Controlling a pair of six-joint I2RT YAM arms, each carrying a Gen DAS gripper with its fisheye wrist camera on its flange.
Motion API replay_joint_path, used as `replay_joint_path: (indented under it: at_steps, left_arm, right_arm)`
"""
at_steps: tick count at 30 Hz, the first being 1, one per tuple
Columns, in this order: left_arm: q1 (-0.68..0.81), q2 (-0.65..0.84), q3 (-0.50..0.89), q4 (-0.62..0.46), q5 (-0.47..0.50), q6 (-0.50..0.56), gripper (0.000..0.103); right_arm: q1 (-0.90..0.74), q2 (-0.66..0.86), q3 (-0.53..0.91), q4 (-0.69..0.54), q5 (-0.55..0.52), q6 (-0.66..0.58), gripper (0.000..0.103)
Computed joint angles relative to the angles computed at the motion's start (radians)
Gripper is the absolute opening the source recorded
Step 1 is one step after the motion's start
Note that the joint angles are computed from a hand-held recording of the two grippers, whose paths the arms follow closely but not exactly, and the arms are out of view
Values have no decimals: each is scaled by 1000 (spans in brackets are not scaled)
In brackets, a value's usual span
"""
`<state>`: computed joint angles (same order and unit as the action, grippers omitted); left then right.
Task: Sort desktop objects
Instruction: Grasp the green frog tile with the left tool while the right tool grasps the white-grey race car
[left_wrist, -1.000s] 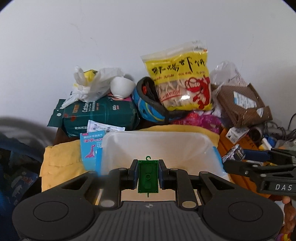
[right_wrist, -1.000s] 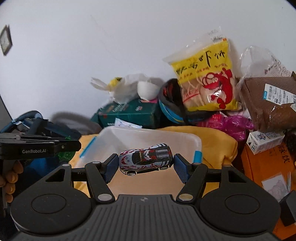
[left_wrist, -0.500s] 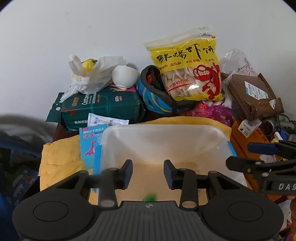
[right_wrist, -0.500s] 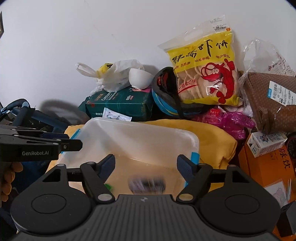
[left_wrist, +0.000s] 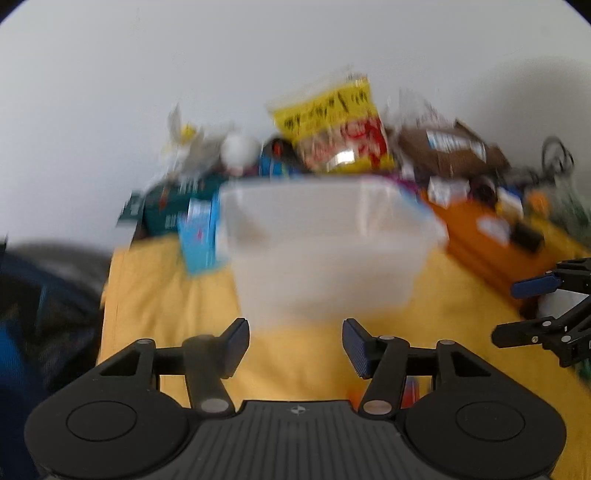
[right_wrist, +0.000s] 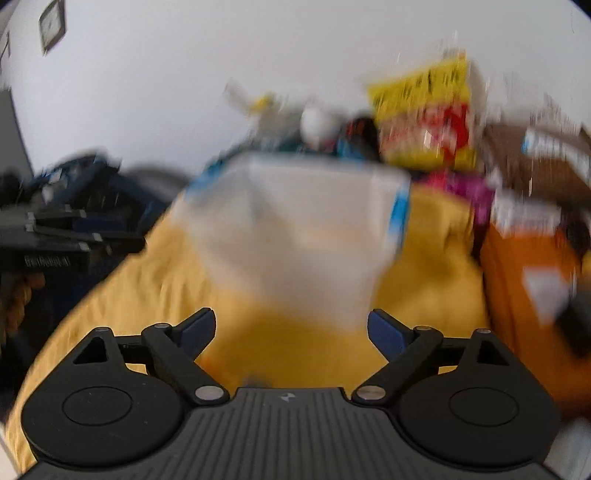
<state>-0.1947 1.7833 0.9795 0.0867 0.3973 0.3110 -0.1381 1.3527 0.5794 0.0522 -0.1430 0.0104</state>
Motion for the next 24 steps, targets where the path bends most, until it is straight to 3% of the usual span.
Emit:
replay_joint_path:
  at_steps: [4,9,13,17,21,24]
  left_arm:
    - [53,-36,-200,47,-2,67,60]
    - [61,4,-291,108,-27,98,60]
    - [43,51,-290,167,-49,104,59]
    - [31,88,-279,196,-51,103,55]
    - [28,94,-298,219,-38,121,38]
    - [26,104,-296,227,-27,135,35]
  right_arm:
    - [60,-75,-223,41,48,52,92]
    - [144,-50,-343,98,126,181,92]
    - [160,-8,-352,167,149,275,91]
    - [155,60,-335,219,149,364,82]
    - [181,108,-332,256,170,414,79]
    - [188,98,-323,230,175,449,77]
